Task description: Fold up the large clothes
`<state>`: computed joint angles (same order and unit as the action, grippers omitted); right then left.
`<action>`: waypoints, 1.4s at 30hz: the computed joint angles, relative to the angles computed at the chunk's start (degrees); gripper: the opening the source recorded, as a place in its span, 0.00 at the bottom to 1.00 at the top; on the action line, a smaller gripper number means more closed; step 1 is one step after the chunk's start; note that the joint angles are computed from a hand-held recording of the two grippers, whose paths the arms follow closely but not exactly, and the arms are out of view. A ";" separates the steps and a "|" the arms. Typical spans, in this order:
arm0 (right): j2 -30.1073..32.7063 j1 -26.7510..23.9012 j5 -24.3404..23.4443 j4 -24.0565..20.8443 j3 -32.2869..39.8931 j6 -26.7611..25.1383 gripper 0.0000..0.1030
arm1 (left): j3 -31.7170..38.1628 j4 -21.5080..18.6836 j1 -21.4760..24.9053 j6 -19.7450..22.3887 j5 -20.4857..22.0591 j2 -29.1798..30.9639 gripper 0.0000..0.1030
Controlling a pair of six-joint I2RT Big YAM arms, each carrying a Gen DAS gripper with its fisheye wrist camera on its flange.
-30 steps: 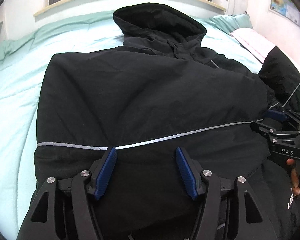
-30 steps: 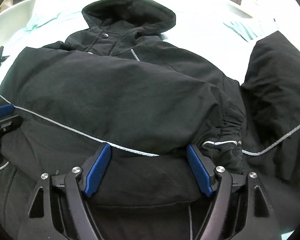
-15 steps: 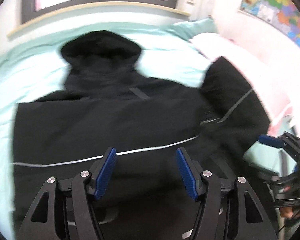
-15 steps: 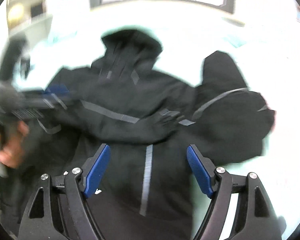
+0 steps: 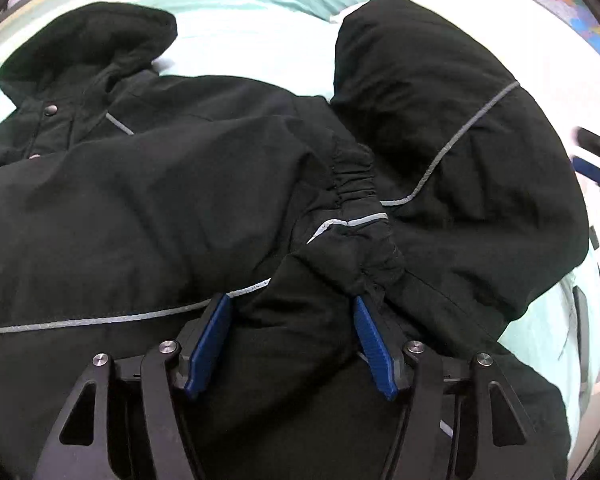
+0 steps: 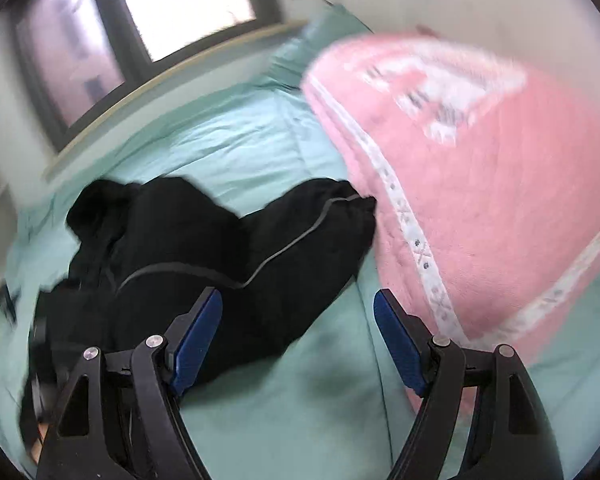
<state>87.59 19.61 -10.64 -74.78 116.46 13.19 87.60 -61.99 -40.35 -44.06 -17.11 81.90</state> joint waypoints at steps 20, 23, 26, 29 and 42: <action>16.88 -0.68 -3.08 2.69 12.95 8.89 0.13 | -1.63 1.53 -5.28 -0.81 -7.52 -0.15 0.65; 9.92 -1.77 0.90 4.17 8.75 6.36 0.12 | -1.54 1.55 -5.39 -1.72 -7.05 -0.93 0.65; 3.34 -3.80 6.96 4.42 5.93 2.65 0.12 | 0.89 0.88 -7.34 1.58 -11.03 -1.61 0.65; -2.23 -7.25 11.45 4.34 2.80 0.43 0.12 | 6.19 -0.26 -10.16 4.78 -14.95 0.15 0.65; -6.68 -11.12 2.94 2.82 -5.21 0.20 0.12 | 4.68 4.34 -5.01 -0.89 6.07 1.98 0.65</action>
<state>80.91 8.48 -7.70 -71.95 111.24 13.38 92.27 -57.65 -45.37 -44.95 -11.04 83.87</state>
